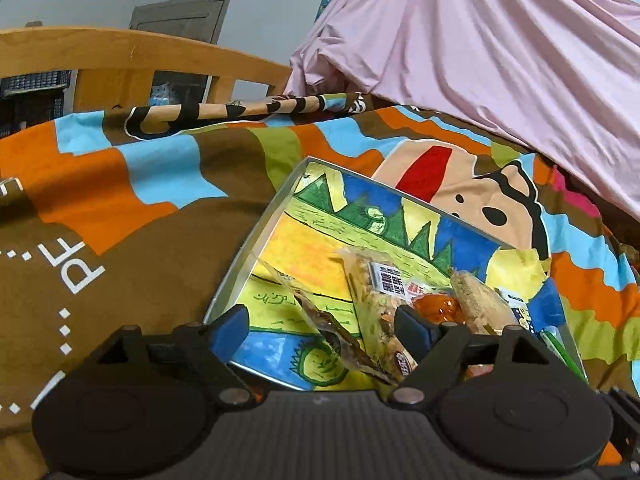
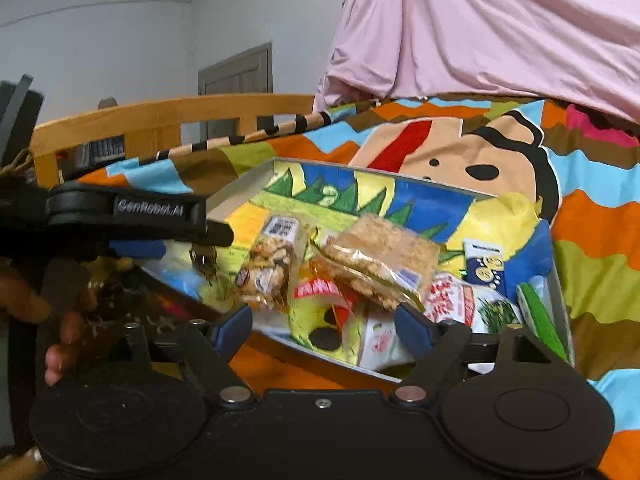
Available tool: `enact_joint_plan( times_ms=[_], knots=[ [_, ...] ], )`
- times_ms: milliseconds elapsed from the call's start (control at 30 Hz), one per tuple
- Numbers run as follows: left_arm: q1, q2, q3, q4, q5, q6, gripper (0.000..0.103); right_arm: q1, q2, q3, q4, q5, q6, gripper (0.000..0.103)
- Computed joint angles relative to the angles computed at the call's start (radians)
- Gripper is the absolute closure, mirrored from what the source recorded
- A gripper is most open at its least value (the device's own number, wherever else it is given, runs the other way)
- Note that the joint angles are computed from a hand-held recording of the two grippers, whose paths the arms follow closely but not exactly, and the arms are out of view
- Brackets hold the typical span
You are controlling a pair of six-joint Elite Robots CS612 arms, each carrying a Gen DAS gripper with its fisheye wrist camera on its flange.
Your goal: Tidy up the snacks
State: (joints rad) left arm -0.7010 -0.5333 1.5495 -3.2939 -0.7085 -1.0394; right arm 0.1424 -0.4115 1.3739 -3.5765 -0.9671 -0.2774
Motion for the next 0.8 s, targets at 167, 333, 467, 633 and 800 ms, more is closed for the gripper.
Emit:
enact_joint_plan(
  times_ms=[167,333,467,633,800],
  knots=[
    [-0.003,-0.005,0.011,-0.018,0.019,0.003,0.014,0.005,0.034,-0.04,-0.091,0.029,0.052,0.005],
    [0.0,-0.007,0.018,-0.034,0.034,0.0,0.01,0.007,0.05,-0.069,-0.097,0.046,0.06,0.003],
    [0.003,-0.006,0.021,-0.04,0.034,0.001,0.009,0.011,0.051,-0.075,-0.07,0.038,0.054,0.002],
    [0.002,-0.009,0.031,-0.046,0.034,-0.015,0.006,0.015,0.028,-0.032,-0.078,-0.01,0.04,0.001],
    [-0.004,-0.016,0.04,-0.073,0.038,0.013,0.003,0.01,-0.019,0.043,-0.053,-0.049,0.014,0.001]
  ],
)
